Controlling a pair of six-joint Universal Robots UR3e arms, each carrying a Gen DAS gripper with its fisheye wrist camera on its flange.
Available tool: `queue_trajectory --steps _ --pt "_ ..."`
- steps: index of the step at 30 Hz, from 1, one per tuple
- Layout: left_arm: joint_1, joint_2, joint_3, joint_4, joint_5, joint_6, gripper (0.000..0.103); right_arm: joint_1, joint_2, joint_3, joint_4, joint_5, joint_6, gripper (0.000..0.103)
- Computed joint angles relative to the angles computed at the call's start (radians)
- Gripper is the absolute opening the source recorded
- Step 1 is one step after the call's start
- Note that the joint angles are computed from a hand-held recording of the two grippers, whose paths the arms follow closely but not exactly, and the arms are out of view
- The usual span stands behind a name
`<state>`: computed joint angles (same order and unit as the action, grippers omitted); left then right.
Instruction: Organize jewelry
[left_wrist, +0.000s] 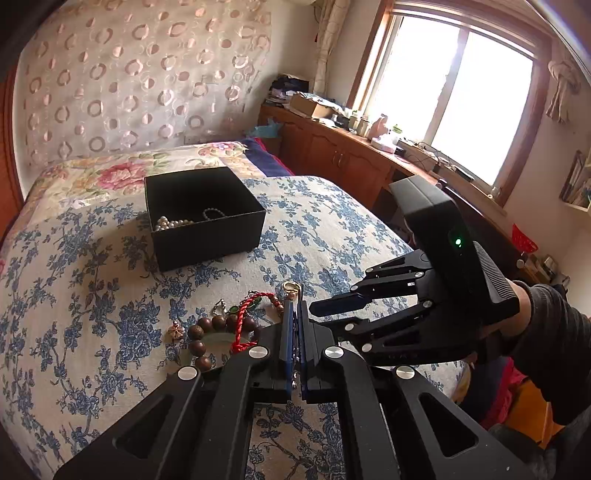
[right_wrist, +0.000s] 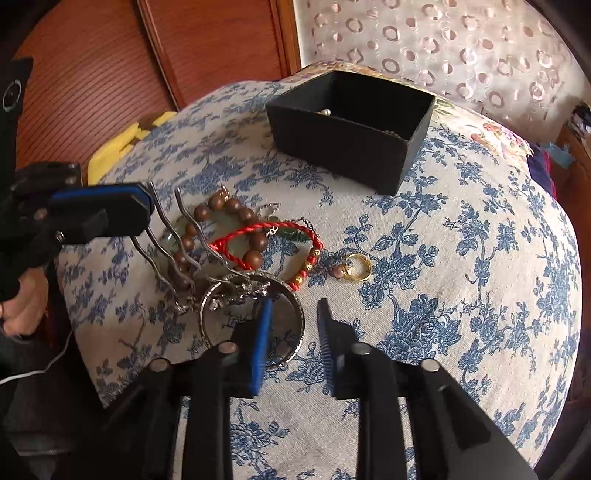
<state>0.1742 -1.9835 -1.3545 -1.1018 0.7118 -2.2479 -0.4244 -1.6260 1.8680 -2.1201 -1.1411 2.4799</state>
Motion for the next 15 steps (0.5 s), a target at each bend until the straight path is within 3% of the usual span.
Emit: queue_trajectory --steps 4,7,15 --pt "0.000 -0.001 0.002 0.002 0.003 0.000 0.002 -0.003 0.024 -0.023 0.012 0.014 -0.011 0.027" --pt "0.002 -0.002 0.007 -0.009 0.004 0.007 0.002 -0.004 0.045 -0.045 0.032 0.019 -0.034 0.007" --pt "0.001 0.000 0.009 -0.002 0.008 0.003 0.002 -0.051 -0.004 -0.009 0.020 0.074 -0.007 0.004"
